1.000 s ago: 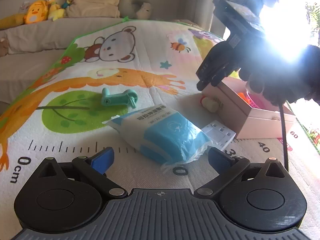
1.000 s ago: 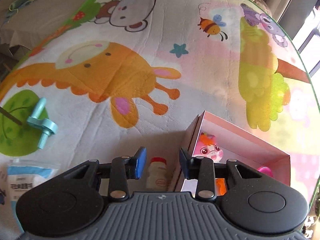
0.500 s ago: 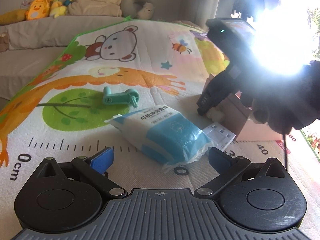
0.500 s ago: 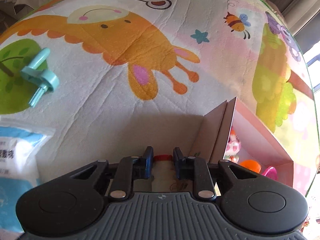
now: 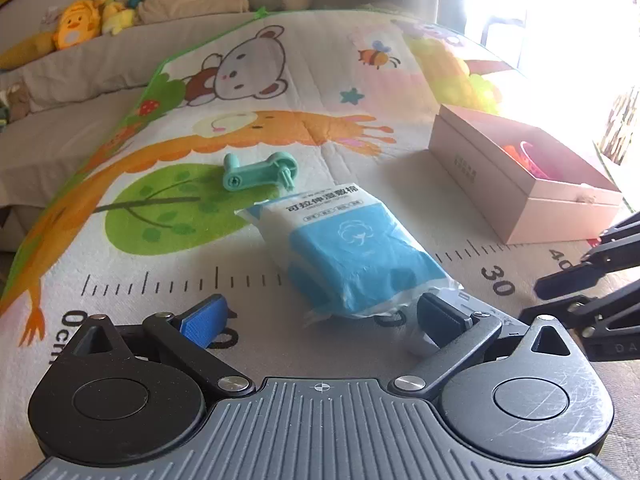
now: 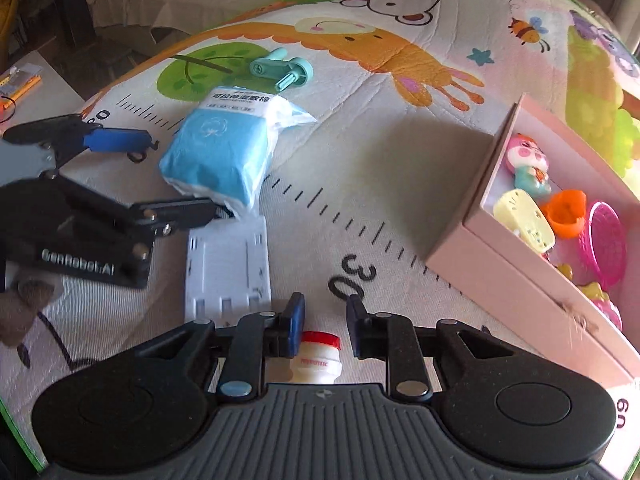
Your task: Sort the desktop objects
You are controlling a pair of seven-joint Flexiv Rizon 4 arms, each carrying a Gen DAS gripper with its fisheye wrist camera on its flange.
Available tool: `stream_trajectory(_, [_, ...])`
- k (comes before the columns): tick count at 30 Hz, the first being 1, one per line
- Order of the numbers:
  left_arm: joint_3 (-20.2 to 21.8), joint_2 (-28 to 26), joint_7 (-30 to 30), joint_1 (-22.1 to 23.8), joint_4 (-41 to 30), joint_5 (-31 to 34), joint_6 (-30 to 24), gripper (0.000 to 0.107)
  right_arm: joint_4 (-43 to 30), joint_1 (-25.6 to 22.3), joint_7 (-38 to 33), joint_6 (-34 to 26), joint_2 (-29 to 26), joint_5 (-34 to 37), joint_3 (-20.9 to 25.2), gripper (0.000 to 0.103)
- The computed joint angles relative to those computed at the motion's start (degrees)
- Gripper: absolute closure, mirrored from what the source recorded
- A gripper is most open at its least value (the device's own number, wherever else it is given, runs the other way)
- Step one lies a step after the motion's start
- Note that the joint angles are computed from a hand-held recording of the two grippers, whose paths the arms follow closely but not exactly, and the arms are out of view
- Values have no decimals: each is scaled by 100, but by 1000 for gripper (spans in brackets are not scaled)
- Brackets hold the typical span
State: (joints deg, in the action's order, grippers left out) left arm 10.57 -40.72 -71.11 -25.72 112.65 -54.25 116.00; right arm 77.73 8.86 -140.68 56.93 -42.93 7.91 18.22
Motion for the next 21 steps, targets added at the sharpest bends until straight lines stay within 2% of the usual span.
stream_trajectory(3, [488,-143,517,-607,-174,-726,-146,4,371,-248,-236,846,45,219,76,66])
stream_trajectory(4, [474,-131,613,-644,-163,-775,-75,4,442,-344,-257,1080,33,288,118,60])
stream_trajectory(5, [316,-60,597,-520,-97,-578,59,4,496,-443,-246,1242,25,351,176,52])
stream_trajectory(7, [-298,203,277,131,195,448,334,4,522,-708,-145,1512,-32,562,344,42])
stream_trajectory(10, [-968,407,-51,929,344,1800,179,4,467,-1085,121,1725,-166,860,612,32])
stream_trajectory(13, [-870,288,-56,848,81,2121,-258,4,290,-1403,320,1597,-338,1104,890,28])
stream_trajectory(15, [-456,130,-43,453,-165,1971,-536,4,323,-1543,154,1839,-409,1244,1076,23])
stream_trajectory(17, [-271,35,-149,296,-315,1975,-699,4,339,-1728,-17,1897,-469,1310,1321,22])
stream_trajectory(19, [-378,58,-287,403,-340,2190,-803,4,323,-1992,-356,1829,-525,1414,1662,21])
stream_trajectory(21, [-858,191,-360,847,-234,2694,-864,4,373,-2245,-810,1887,-559,1566,1996,19])
